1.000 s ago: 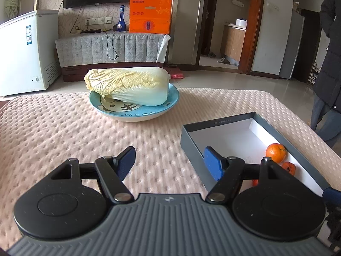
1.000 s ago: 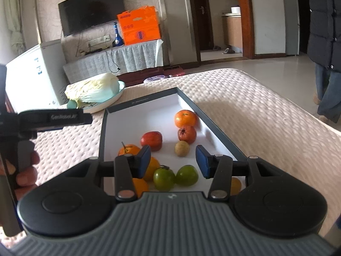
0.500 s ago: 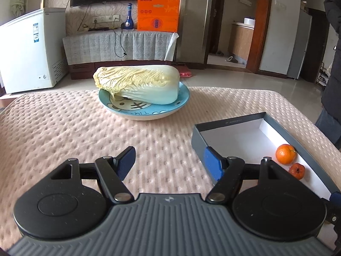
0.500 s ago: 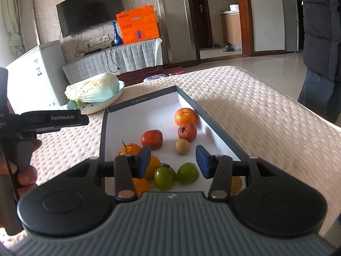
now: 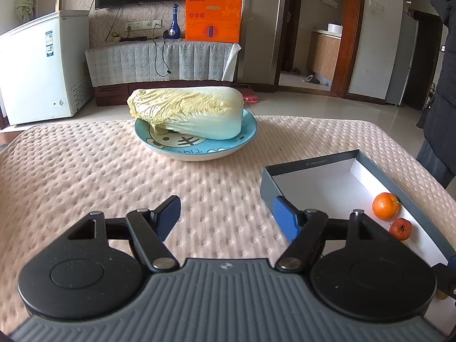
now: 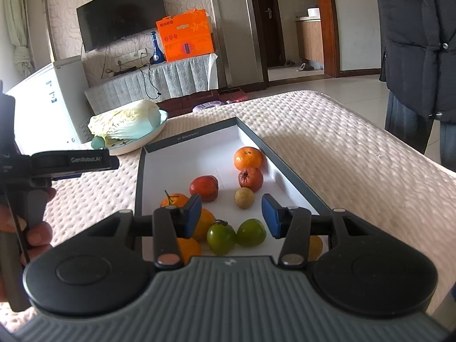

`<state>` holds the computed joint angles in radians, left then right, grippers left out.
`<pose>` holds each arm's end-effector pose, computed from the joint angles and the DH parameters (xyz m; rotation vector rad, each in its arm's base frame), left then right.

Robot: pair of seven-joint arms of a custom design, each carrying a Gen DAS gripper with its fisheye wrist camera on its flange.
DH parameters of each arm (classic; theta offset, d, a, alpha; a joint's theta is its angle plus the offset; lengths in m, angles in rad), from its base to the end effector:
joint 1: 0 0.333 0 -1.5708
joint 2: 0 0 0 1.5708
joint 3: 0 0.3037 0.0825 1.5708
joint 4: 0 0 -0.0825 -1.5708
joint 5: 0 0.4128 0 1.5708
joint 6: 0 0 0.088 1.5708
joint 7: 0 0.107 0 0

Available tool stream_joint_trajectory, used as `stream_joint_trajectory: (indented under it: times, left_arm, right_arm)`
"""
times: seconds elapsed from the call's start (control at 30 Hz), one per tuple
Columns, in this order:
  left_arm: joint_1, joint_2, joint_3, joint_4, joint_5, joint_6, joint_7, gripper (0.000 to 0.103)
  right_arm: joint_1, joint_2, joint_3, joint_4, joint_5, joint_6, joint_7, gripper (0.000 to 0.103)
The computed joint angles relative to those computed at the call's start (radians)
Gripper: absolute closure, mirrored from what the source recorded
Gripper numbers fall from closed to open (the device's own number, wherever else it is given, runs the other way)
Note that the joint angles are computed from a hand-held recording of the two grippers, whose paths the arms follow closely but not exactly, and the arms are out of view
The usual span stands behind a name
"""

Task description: Organize fruits

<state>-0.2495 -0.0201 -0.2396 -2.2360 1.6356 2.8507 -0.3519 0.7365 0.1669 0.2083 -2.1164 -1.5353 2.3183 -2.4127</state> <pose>0.4655 -0.3085 0.3758 -1.6126 1.7092 -0.9687 0.3686 0.4758 0.3226 -1.3642 1.7157 -0.8215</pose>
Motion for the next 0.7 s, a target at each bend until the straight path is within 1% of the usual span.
stream_joint_trajectory:
  times: [0.3,0.4,0.53,0.63,0.7]
  left_arm:
    - [0.002,0.001,0.002,0.000,-0.006,0.003,0.005,0.027]
    - [0.002,0.000,0.002,-0.001,-0.009,0.000,0.008,0.027]
    - [0.005,-0.009,0.003,-0.008,-0.011,-0.004,0.006,0.027]
    - [0.009,-0.023,0.003,-0.019,0.050,-0.011,-0.061,0.027]
    - [0.015,-0.030,0.006,-0.028,0.044,-0.003,-0.066,0.027]
  right_arm:
    - [0.014,-0.018,0.013,-0.012,-0.026,-0.023,-0.001,0.054]
    - [0.025,-0.013,0.021,-0.002,-0.055,-0.026,-0.041,0.054]
    - [0.042,0.000,0.027,0.019,-0.065,-0.031,-0.125,0.054]
    - [0.056,-0.011,0.032,0.013,-0.079,-0.033,-0.131,0.054]
    - [0.064,-0.021,0.038,0.005,-0.083,-0.041,-0.112,0.054]
